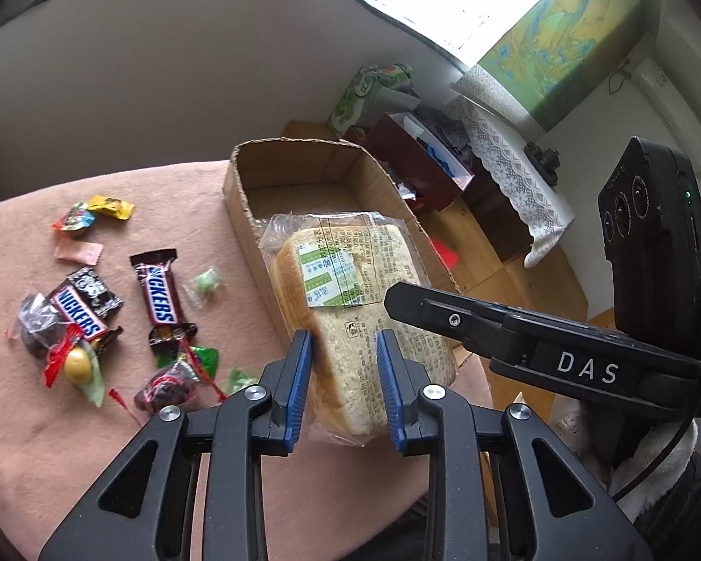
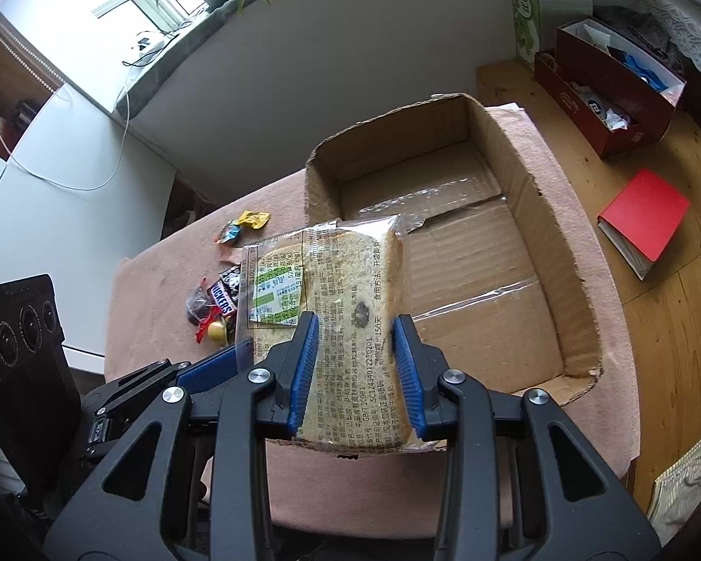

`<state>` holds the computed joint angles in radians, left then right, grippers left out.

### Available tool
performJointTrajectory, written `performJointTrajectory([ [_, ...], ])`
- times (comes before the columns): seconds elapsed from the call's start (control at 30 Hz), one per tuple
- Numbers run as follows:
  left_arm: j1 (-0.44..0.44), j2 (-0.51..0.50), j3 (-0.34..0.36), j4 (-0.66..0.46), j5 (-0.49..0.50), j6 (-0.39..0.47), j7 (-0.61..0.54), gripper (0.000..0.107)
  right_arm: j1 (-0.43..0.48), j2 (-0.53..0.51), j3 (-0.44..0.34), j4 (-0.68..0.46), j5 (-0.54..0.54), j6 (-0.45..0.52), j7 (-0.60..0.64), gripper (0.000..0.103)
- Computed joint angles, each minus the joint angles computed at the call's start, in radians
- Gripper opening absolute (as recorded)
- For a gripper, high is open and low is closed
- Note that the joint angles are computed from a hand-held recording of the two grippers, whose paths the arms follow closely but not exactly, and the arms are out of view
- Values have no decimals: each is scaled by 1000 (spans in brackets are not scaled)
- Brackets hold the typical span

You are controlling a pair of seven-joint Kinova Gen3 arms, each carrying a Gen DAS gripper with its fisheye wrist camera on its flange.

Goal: Organize snacks
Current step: 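Carry the bread loaf with the right gripper into the cardboard box and release, then grasp the Snickers bar with the right gripper while the left gripper grasps the dates bag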

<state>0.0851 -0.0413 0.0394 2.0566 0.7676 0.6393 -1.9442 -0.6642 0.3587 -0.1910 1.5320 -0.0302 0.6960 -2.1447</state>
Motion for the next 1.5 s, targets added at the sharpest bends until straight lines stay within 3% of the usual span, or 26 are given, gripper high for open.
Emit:
performJointTrajectory([
  [0.23, 34, 72, 49, -32, 15, -43, -4, 27, 59, -11, 10, 50, -16, -17, 31, 35],
  [0.6, 53, 133, 95, -77, -46, -65, 48, 27, 102, 1, 17, 78, -30, -34, 63, 35],
  [0.83, 68, 137, 108, -105, -123, -46, 97, 26, 64, -3, 50, 72, 30, -14, -14, 35],
  [1.13, 49, 81, 82, -88, -109, -8, 77, 26, 9, -20, 50, 49, 100, 19, -108, 35],
  [1.5, -15, -36, -27, -26, -99, 78, 67, 30, -89, 17, 36, -77, 175, 91, -170, 35],
])
